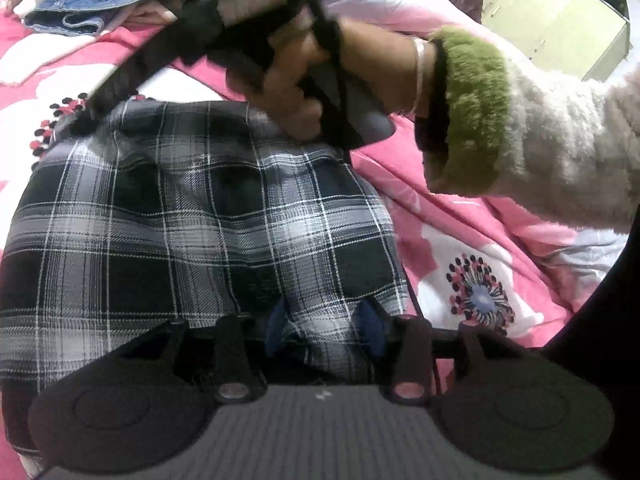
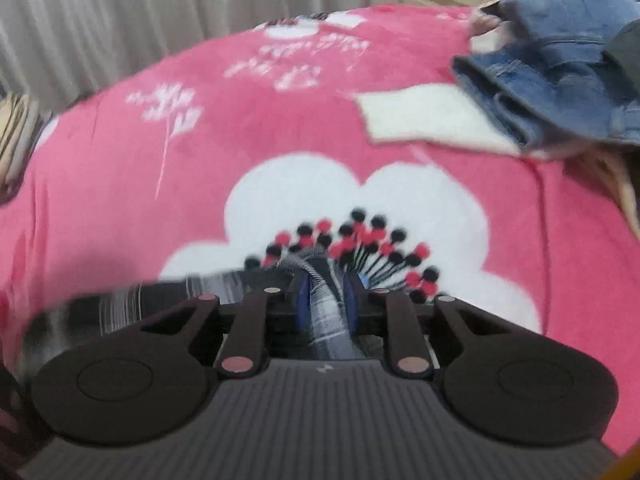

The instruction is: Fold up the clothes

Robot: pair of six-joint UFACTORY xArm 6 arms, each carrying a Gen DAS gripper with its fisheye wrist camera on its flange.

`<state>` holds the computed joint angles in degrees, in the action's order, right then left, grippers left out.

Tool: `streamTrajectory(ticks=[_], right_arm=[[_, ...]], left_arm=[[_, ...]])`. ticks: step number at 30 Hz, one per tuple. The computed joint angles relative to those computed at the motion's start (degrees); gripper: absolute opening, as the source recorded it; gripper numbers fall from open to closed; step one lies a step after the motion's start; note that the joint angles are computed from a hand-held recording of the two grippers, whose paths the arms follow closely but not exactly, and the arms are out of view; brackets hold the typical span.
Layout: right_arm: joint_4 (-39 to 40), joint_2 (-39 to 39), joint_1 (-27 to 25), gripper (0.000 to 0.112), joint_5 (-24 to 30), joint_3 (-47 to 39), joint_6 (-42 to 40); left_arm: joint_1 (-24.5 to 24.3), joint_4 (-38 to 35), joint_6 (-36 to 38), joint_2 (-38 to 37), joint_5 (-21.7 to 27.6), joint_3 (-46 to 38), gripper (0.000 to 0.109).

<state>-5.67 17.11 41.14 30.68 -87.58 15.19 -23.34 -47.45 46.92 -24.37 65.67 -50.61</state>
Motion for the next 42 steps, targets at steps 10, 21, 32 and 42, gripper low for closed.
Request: streamTrajectory(ticks=[10,21,32,42], right_arm=[[-6.32,0.44,1.50,0.015,-0.02,0.83,5.60],[-12.61,-20.56,4.11,0.017,1.50,15.81,18.17],[-10.89,-24.91,11.35,0.018,10.31,22.50,26.11],[-0.02,-31.28,14.23,0.022,27.28,22.65,19.86]], left_arm=[[-1.43,1.87,-1.96,-0.76,-1.81,0.06,0.044],[19.79,0.64,-2.67,-3.97,11.55,-3.60,0.045],[25.57,8.87,-2.74,-6.60,12.77,1.22,0.042],[25.17,6.29,-2.73,-6.23,9.06,-0.70,0.042]])
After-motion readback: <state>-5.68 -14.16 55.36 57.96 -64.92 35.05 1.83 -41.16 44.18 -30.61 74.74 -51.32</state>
